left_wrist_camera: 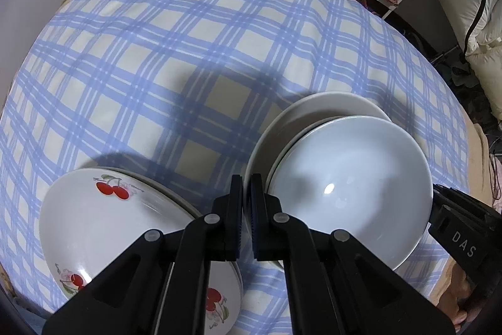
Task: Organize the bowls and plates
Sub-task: 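Grasp the bowl stack rim with the left tool while the right tool grasps it, then lift the bowl stack with both tools and carry it toward the cherry plates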
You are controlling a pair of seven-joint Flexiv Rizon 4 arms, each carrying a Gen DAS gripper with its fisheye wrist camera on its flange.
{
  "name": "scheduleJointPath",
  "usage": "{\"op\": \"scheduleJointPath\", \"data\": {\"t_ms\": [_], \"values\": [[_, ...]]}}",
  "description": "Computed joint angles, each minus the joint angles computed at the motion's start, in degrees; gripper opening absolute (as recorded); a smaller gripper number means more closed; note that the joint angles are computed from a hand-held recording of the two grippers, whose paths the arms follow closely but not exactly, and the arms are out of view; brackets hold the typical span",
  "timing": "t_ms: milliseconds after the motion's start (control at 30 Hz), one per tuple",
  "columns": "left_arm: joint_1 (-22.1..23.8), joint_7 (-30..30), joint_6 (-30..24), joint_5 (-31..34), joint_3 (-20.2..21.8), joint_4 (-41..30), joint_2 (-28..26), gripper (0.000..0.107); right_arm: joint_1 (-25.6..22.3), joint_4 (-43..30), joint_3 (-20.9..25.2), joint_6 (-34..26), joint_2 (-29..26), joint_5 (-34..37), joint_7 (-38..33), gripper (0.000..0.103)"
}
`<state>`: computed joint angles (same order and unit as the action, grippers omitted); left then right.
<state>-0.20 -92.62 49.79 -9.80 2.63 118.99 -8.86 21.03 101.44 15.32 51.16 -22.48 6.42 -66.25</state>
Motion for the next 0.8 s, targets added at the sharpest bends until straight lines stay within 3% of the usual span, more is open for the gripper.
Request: {"op": "scheduleJointPath", "data": {"t_ms": [800], "values": [[0.0,0.9,-0.9,2.2,0.1,-0.9,-0.5,0.003,1.1,1.5,-0.5,1.4,0.6,-3.2,2.1,0.009]]}}
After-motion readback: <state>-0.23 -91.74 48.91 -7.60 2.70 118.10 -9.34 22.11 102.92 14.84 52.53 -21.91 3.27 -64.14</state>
